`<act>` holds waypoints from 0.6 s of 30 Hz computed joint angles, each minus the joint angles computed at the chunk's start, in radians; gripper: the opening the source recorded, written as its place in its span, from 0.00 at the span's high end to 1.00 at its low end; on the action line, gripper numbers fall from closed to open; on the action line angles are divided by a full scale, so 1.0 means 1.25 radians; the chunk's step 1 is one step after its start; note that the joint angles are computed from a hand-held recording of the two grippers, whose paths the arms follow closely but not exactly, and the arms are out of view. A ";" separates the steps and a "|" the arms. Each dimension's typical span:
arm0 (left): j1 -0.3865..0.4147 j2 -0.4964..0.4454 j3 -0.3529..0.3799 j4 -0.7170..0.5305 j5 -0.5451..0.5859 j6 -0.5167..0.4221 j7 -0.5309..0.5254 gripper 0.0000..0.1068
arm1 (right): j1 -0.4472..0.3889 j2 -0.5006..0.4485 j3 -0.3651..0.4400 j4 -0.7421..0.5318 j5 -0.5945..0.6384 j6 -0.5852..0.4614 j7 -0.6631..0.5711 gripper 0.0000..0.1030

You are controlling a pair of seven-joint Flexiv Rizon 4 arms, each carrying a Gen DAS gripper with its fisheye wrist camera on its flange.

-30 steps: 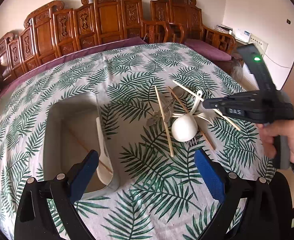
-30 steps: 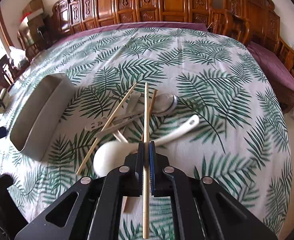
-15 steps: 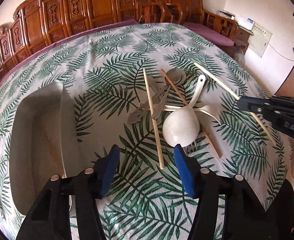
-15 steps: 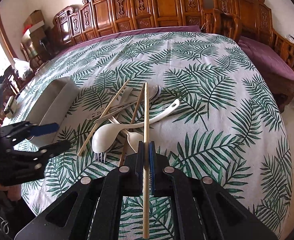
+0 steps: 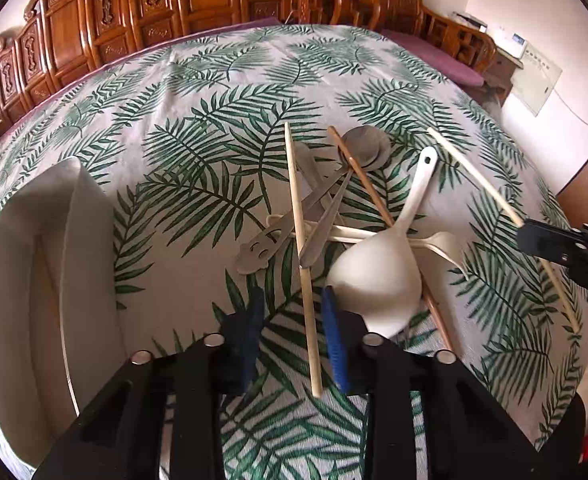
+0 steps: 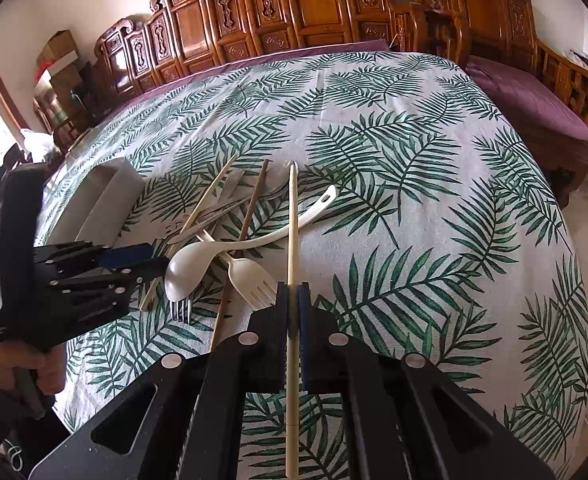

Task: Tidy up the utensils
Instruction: 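Grasp a wooden chopstick with the left tool while the right tool holds its chopstick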

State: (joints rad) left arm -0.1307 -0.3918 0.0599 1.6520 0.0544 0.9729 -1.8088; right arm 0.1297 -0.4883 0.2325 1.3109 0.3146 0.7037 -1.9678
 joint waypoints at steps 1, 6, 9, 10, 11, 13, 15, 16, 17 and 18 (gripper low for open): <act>-0.001 -0.005 0.002 -0.008 0.002 -0.009 -0.004 0.78 | -0.001 -0.001 0.000 -0.002 0.002 -0.001 0.001 0.94; -0.001 -0.019 0.004 -0.025 0.009 -0.016 -0.010 0.79 | -0.003 -0.004 -0.001 -0.008 0.003 -0.003 0.004 0.94; 0.000 -0.024 0.002 -0.034 0.005 -0.021 -0.009 0.79 | -0.004 -0.004 0.000 -0.010 0.005 -0.007 0.005 0.94; -0.002 -0.027 0.005 -0.041 0.009 -0.026 -0.012 0.79 | -0.003 -0.004 -0.001 -0.008 0.003 -0.005 0.004 0.94; -0.007 -0.030 0.009 -0.046 0.017 -0.030 -0.018 0.79 | -0.002 -0.003 -0.001 -0.006 0.002 -0.005 0.003 0.94; -0.013 -0.032 0.015 -0.051 0.031 -0.029 -0.030 0.80 | -0.002 -0.002 -0.001 -0.005 0.002 -0.005 0.003 0.94; -0.019 -0.033 0.021 -0.055 0.047 -0.031 -0.041 0.86 | -0.004 -0.002 0.001 -0.006 0.006 -0.007 0.001 0.94; -0.015 -0.032 0.017 -0.052 0.043 -0.027 -0.039 0.95 | -0.003 -0.001 0.001 -0.005 0.005 -0.006 0.000 0.94; -0.011 -0.030 0.015 -0.047 0.037 -0.024 -0.039 0.96 | -0.003 0.000 0.001 -0.004 0.006 -0.007 0.000 0.94; -0.010 -0.028 0.015 -0.044 0.036 -0.024 -0.041 0.96 | -0.002 0.000 0.001 -0.002 0.004 -0.006 -0.001 0.94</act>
